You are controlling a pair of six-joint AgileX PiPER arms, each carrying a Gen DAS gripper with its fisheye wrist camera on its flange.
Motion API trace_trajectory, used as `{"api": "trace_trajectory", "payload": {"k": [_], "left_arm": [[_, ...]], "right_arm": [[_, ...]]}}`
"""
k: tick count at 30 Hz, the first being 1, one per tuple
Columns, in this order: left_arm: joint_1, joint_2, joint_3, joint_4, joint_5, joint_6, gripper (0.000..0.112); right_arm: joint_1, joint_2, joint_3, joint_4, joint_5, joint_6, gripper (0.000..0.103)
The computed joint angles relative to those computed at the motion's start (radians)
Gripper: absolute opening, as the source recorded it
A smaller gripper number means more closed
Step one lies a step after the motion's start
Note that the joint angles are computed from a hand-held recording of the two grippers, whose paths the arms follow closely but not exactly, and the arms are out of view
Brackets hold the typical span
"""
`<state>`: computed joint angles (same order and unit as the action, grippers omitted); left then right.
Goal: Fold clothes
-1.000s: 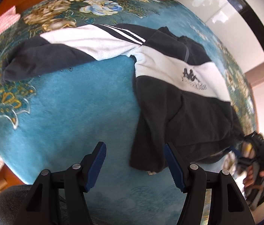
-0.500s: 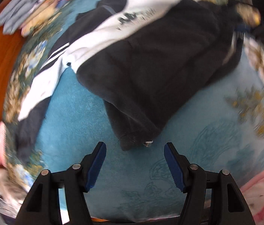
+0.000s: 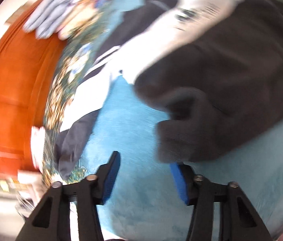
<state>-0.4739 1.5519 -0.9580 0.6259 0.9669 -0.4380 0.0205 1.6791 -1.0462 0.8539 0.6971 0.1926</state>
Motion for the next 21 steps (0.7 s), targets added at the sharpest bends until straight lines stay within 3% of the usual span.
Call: {"api": "trace_trajectory", "payload": {"k": [3,7,9,13,21], "left_arm": [[0.165,-0.022,-0.035,-0.181,-0.065,0.063,0.033],[0.356,-0.027,-0.064,-0.428,-0.096,0.237,0.033],[0.402,-0.034,-0.074,-0.482,-0.082,0.295,0.033],[0.447,-0.088,-0.044,-0.633,-0.065,0.426,0.036],[0.357,-0.114,-0.023,-0.629,-0.049,0.392,0.042]], "right_arm": [[0.004,0.002,-0.011,0.014,0.01,-0.022,0.061],[0.0,0.002,-0.012,0.034,0.016,-0.054,0.061],[-0.005,0.004,-0.008,0.059,0.014,-0.069,0.061],[-0.005,0.019,-0.019,0.073,0.02,-0.086,0.061],[0.06,0.079,-0.029,0.107,0.086,-0.177,0.062]]}}
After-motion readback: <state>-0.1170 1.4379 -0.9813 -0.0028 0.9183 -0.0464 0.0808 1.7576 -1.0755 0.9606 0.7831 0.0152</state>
